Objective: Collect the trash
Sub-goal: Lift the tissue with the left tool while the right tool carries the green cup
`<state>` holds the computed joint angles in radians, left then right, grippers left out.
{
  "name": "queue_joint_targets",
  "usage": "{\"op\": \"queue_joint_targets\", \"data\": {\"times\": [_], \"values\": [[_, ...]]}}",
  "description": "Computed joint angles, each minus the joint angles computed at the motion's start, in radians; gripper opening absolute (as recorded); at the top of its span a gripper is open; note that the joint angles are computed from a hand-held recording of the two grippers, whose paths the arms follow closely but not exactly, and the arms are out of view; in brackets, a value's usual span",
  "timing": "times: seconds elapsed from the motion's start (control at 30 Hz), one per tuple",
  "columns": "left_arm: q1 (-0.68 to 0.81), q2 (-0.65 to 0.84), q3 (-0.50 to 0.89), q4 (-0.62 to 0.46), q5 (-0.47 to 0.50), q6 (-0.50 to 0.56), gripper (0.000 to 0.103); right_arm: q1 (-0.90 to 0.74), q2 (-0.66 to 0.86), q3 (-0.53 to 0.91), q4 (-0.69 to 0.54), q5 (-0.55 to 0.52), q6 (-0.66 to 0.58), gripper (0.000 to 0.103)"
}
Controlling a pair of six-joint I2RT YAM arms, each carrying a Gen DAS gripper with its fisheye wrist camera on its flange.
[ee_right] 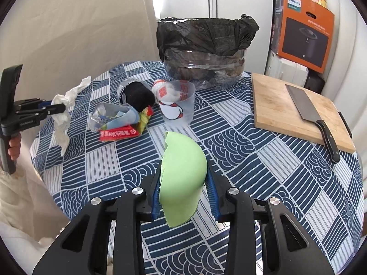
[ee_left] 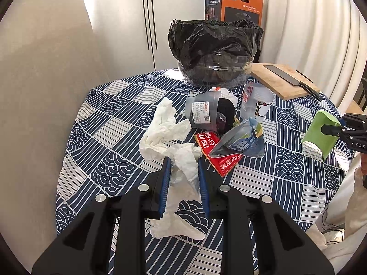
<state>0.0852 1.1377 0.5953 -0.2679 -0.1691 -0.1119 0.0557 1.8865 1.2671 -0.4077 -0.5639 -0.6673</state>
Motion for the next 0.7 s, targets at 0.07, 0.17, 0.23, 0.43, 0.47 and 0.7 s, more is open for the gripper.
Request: {"op": "queue_joint_targets", "data": {"times": [0.07,0.17,0.23,0.43,0.47,0.7], "values": [[0.009,0.000,0.016,-0.009,0.000,0.015,0.025,0.001,0.001,0.020,-0.008,0.001,0.008,0.031],[0.030,-0.005,0.040,-0.021,0.015,0.035,0.025,0.010,0.002,0.051,-0.015,0.009,0.022,0.031],[0.046,-0.007,0.058,-0.027,0.022,0.051,0.025,0.017,0.004,0.072,-0.022,0.015,0.031,0.031],[0.102,-0.010,0.128,-0.039,0.049,0.091,0.025,0.029,0.020,0.158,-0.050,0.021,0.066,0.031],[0.113,-0.007,0.145,-0.043,0.059,0.100,0.025,0.031,0.025,0.176,-0.058,0.021,0.073,0.031],[0.138,0.047,0.286,-0.076,0.093,0.176,0.025,0.034,0.059,0.312,-0.118,0.020,0.100,0.031]]}}
